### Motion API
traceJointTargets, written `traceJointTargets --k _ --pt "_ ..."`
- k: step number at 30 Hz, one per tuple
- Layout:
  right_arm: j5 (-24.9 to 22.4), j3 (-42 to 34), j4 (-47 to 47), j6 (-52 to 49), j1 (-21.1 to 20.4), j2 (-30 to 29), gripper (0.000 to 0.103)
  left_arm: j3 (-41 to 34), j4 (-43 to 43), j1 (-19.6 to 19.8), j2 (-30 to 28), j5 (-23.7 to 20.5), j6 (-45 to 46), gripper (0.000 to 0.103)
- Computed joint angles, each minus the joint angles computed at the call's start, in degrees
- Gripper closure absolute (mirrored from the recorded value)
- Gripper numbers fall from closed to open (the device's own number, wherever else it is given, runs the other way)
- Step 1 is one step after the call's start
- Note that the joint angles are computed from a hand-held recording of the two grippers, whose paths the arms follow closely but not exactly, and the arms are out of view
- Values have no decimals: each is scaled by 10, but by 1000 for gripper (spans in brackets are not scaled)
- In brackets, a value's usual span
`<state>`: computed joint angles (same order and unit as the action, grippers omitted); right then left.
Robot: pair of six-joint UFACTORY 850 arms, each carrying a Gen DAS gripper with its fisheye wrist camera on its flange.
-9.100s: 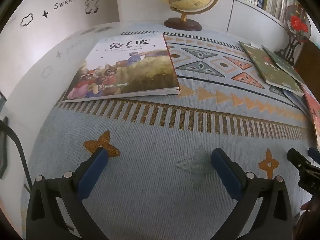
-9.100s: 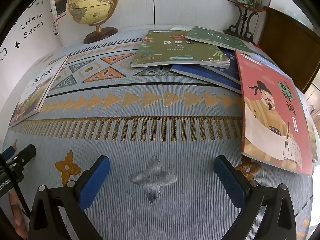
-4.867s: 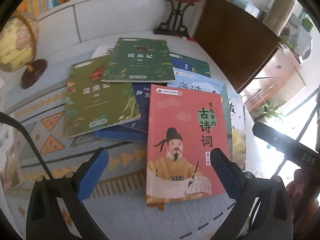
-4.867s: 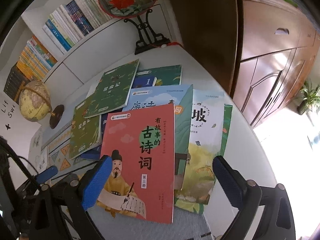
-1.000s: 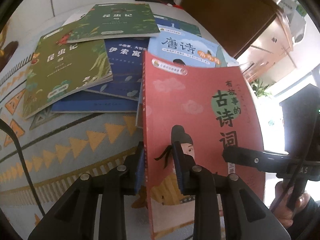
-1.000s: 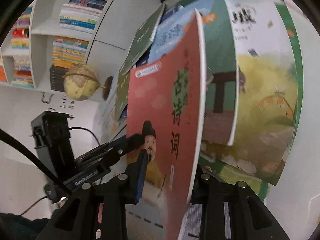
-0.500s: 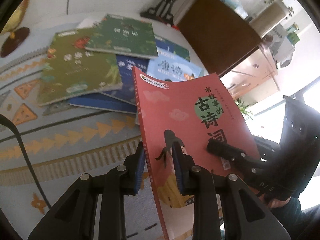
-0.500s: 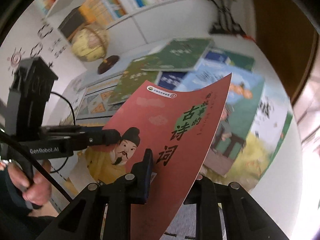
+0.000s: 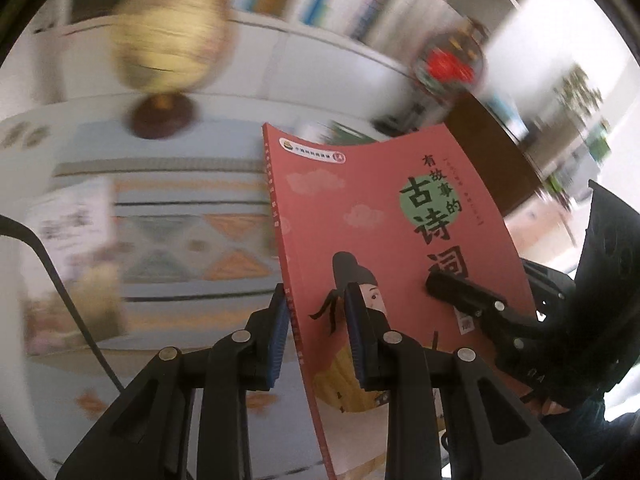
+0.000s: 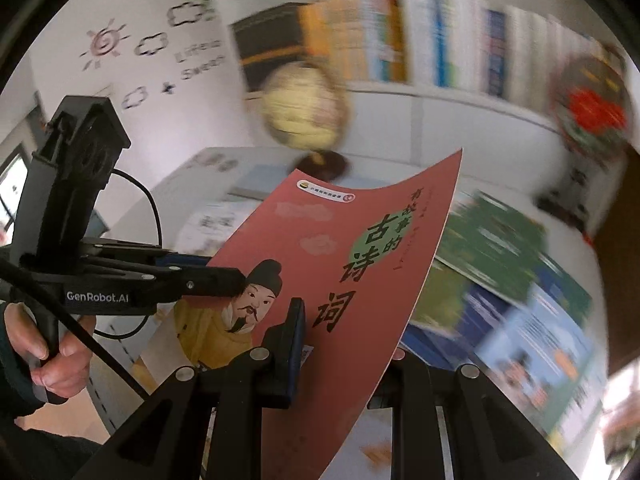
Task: Organize books
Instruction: 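Lift the red book with both grippers and carry it toward the globe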
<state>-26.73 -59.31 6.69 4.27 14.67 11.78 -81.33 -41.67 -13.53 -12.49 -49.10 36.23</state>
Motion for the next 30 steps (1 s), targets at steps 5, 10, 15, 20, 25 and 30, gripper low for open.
traceJointTargets --k 5,10,15,20,25,30 --pt "20 -102 -5 11 73 -120 82 -17 6 86 -20 -2 11 80" --pt "12 -230 5 10 121 -254 82 -55 20 149 -69 4 17 80" --pt "-26 -345 0 32 139 -361 82 -112 15 176 -128 -7 17 80" --pt "-60 -426 10 55 137 -430 81 -155 23 183 -177 -7 6 80" --pt "-90 -479 19 54 134 -482 81 -171 31 194 -208 -13 1 80" --pt "-115 -515 29 55 132 -522 81 -188 45 195 -241 -15 -21 80"
